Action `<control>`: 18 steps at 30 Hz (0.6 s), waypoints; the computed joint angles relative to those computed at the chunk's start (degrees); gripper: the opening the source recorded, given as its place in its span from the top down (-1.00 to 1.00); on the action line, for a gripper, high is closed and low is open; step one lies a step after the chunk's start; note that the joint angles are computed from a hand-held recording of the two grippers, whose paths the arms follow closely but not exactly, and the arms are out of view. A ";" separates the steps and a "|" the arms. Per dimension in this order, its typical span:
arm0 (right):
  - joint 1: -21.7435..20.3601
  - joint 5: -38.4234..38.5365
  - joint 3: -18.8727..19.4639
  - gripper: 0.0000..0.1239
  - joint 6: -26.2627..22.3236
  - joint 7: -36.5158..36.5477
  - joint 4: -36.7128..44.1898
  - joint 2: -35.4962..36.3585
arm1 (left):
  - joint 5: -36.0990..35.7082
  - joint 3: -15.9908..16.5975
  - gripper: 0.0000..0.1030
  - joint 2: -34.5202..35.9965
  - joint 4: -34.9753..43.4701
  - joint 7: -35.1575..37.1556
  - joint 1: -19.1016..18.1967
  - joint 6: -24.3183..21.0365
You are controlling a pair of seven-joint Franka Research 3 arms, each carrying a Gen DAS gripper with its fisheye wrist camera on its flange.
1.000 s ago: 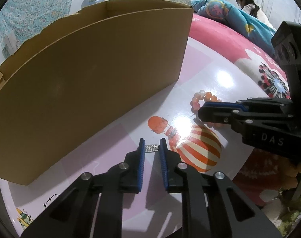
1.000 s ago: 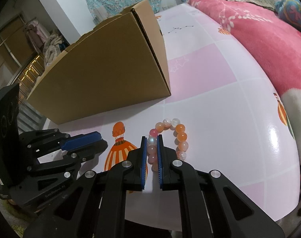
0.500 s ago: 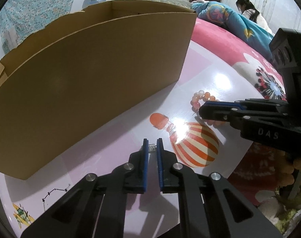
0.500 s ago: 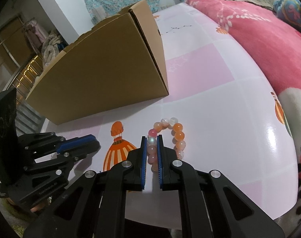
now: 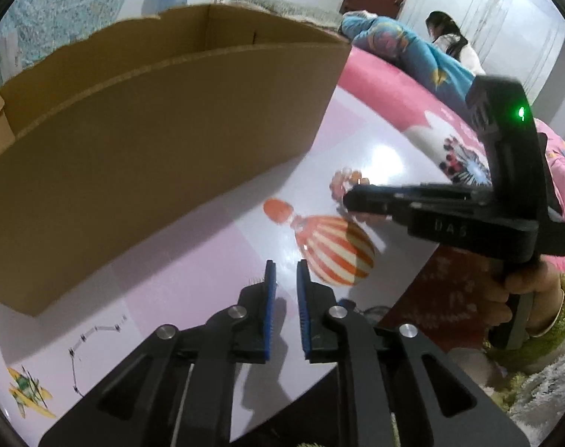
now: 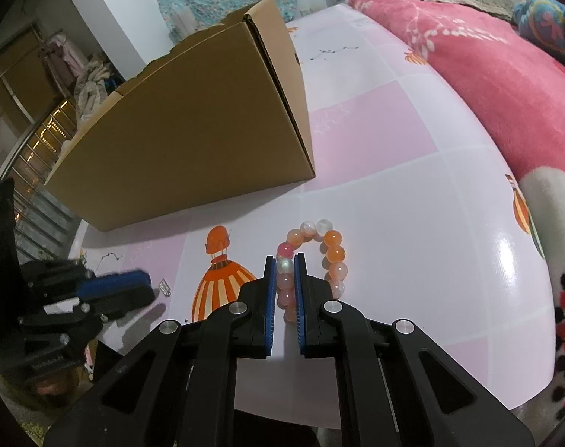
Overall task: Organize jewelry
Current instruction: 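Close the left tool on a small silver charm while the right tool holds the bracelet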
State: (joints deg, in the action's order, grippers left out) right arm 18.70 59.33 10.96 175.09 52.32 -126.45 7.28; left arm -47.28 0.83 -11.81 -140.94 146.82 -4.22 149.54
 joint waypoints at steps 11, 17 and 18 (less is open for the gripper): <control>0.29 -2.19 -0.10 0.88 0.51 2.39 -0.47 -0.21 | 9.55 -2.30 0.38 1.92 -0.35 -6.69 0.46 3.90; 0.59 -4.19 -0.32 0.88 0.87 4.24 -0.88 -0.34 | 15.76 -2.86 0.39 1.57 -2.67 -10.68 -0.82 10.19; 0.61 -4.50 -0.31 0.88 0.99 4.52 -0.97 -0.36 | 16.48 -2.59 0.41 1.50 -2.88 -10.91 -1.10 10.65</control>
State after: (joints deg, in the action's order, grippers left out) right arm 19.31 54.82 10.65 176.08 56.84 -127.42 6.92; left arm -30.81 -1.76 -10.31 -143.82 135.91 -5.32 160.20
